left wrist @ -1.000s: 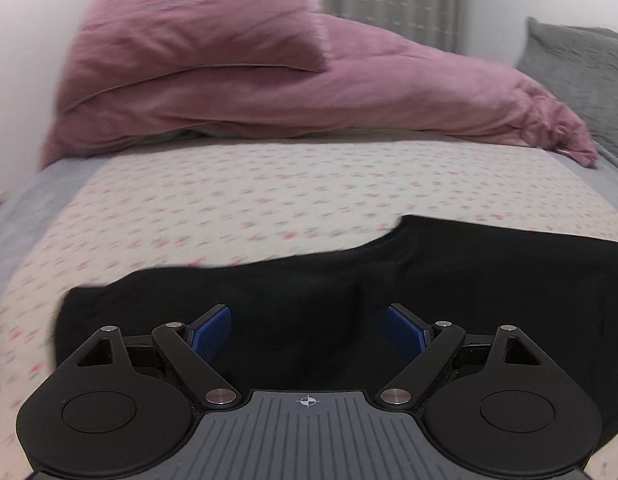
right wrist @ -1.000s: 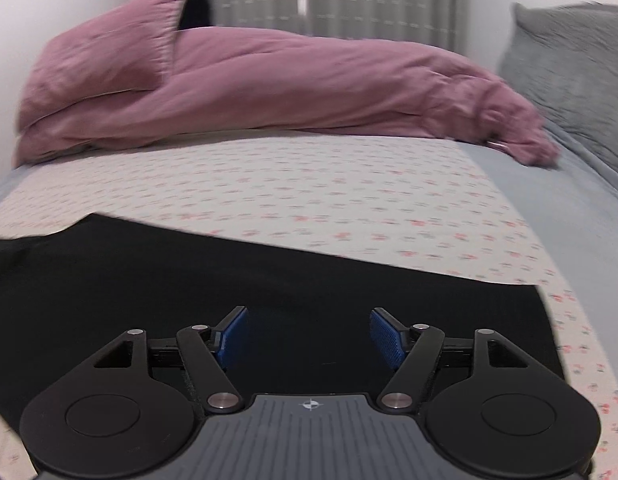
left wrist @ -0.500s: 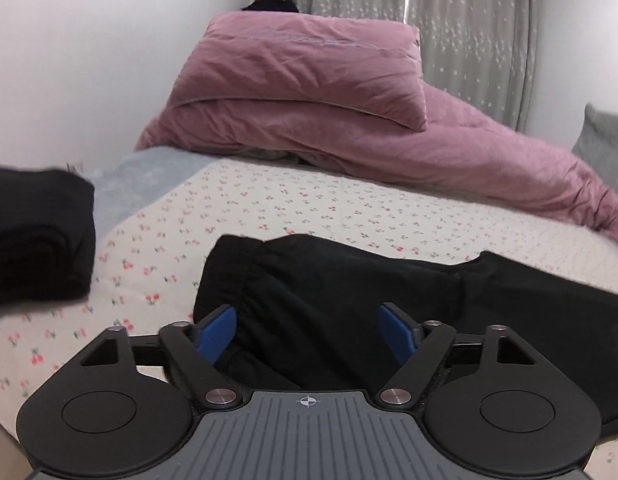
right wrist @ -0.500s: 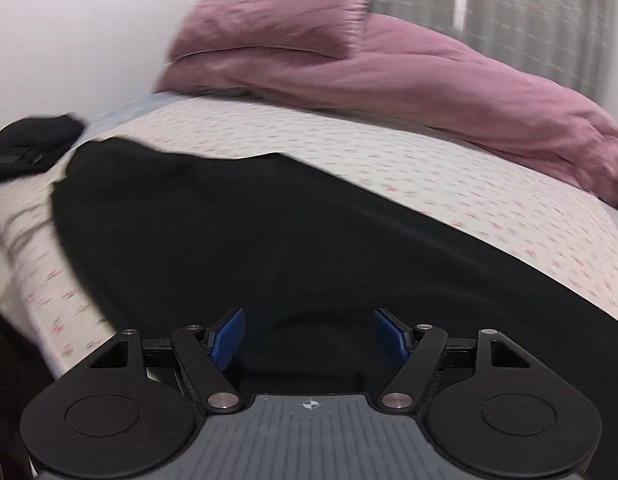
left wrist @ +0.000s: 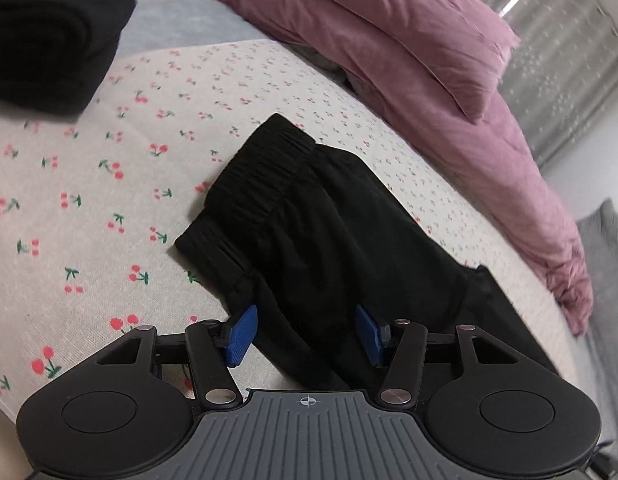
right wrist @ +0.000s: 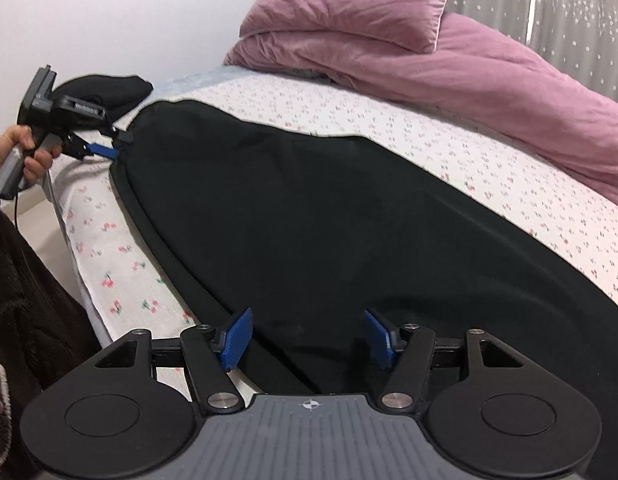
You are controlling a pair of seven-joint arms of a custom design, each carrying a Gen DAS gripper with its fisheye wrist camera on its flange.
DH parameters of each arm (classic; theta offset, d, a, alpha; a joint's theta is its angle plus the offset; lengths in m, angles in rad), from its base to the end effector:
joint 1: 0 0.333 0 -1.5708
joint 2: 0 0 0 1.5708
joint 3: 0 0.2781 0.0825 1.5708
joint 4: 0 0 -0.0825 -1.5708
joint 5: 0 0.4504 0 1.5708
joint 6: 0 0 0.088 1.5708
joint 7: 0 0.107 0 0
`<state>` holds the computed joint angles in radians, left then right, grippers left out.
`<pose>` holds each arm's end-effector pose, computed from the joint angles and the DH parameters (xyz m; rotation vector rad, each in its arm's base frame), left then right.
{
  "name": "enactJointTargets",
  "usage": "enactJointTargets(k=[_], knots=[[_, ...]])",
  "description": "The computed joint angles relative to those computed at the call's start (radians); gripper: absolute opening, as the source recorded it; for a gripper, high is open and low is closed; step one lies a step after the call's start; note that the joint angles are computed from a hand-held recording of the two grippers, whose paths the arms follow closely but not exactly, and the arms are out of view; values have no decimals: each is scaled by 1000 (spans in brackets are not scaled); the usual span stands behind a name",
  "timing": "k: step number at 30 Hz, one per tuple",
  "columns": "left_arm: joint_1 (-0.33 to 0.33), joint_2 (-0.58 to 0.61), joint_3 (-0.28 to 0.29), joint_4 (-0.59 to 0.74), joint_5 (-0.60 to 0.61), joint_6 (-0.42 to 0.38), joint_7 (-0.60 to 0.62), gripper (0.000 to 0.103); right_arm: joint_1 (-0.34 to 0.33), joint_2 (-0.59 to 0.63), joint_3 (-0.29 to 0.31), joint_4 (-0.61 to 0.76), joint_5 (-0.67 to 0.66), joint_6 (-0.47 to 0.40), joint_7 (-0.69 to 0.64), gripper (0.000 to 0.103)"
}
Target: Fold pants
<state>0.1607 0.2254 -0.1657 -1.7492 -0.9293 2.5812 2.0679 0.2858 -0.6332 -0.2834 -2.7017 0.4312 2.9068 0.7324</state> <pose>0.7194 0.0175 0.4418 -2.0993 1.7628 -1.3487 0.4767 -0.0170 0.4376 -2.0003 1.2666 -0.6986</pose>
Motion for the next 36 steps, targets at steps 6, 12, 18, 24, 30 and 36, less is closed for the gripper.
enactJointTargets(k=[6, 12, 18, 24, 30, 36], knots=[[-4, -8, -7, -17, -13, 30, 46, 1, -21, 13, 20, -1, -15, -22, 17, 59], [-18, -49, -6, -55, -45, 112, 126, 0, -51, 23, 43, 9, -37, -61, 41, 59], [-60, -51, 34, -86, 303, 226, -123, 0, -68, 28, 61, 11, -41, -67, 55, 52], [13, -70, -15, -61, -112, 47, 228, 10, 22, -3, 13, -37, -48, 53, -63, 8], [0, -51, 13, -28, -155, -64, 225, 54, 99, -7, -68, -5, 10, 78, -53, 1], [46, 30, 17, 87, -183, -426, 170, 62, 145, 17, -101, 39, 67, 122, -45, 0]])
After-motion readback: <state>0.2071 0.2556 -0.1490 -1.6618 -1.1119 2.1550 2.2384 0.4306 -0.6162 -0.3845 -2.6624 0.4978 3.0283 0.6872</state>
